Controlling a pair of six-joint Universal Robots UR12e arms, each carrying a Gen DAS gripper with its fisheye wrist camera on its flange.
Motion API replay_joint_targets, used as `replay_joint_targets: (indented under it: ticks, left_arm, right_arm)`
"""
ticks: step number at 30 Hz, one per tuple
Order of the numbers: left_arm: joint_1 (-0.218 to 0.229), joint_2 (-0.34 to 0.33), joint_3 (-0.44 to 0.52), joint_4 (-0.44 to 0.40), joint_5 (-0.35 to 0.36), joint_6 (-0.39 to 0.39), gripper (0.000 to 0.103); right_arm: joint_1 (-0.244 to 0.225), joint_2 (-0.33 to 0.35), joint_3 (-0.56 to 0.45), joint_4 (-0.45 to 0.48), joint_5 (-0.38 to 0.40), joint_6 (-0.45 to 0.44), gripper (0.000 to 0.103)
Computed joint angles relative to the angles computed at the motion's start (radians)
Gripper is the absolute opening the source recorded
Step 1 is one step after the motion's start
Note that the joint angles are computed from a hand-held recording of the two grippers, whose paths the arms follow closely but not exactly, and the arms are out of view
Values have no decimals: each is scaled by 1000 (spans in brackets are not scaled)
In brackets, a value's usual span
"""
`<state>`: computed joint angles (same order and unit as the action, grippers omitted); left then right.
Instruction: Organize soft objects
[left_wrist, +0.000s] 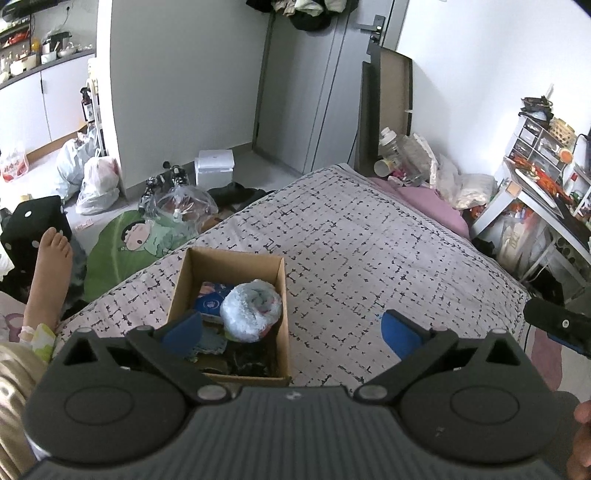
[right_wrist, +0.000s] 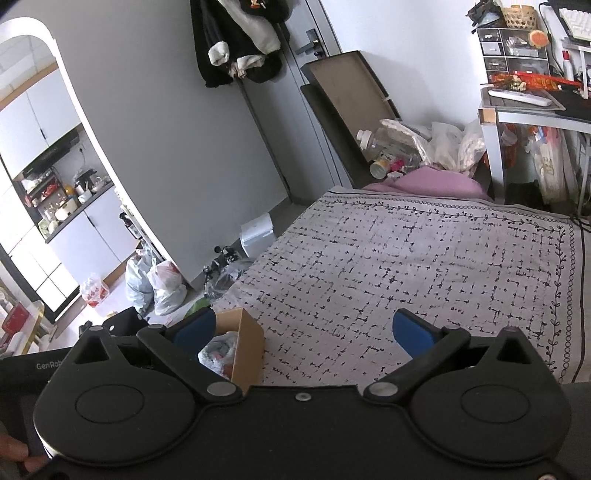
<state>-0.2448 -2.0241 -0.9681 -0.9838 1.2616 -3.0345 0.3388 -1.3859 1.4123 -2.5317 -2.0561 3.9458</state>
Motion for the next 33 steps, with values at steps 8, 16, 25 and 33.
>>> replay_joint_targets:
  ticks: [8, 16, 25, 33]
  left_arm:
    - [-4, 23, -27, 14, 26, 17, 103]
    - [-6, 47, -58, 15, 45, 51, 102]
    - [-8, 75, -101, 20, 78, 104, 102]
    - [-2, 93, -128, 26, 90, 112, 102]
  right_arm:
    - [5, -18, 15, 1, 11, -26, 103]
    - [9, -31, 24, 30, 35, -35, 103]
    - [23, -39, 32, 69, 47, -56, 103]
    - [31, -44, 29, 82, 48, -63, 103]
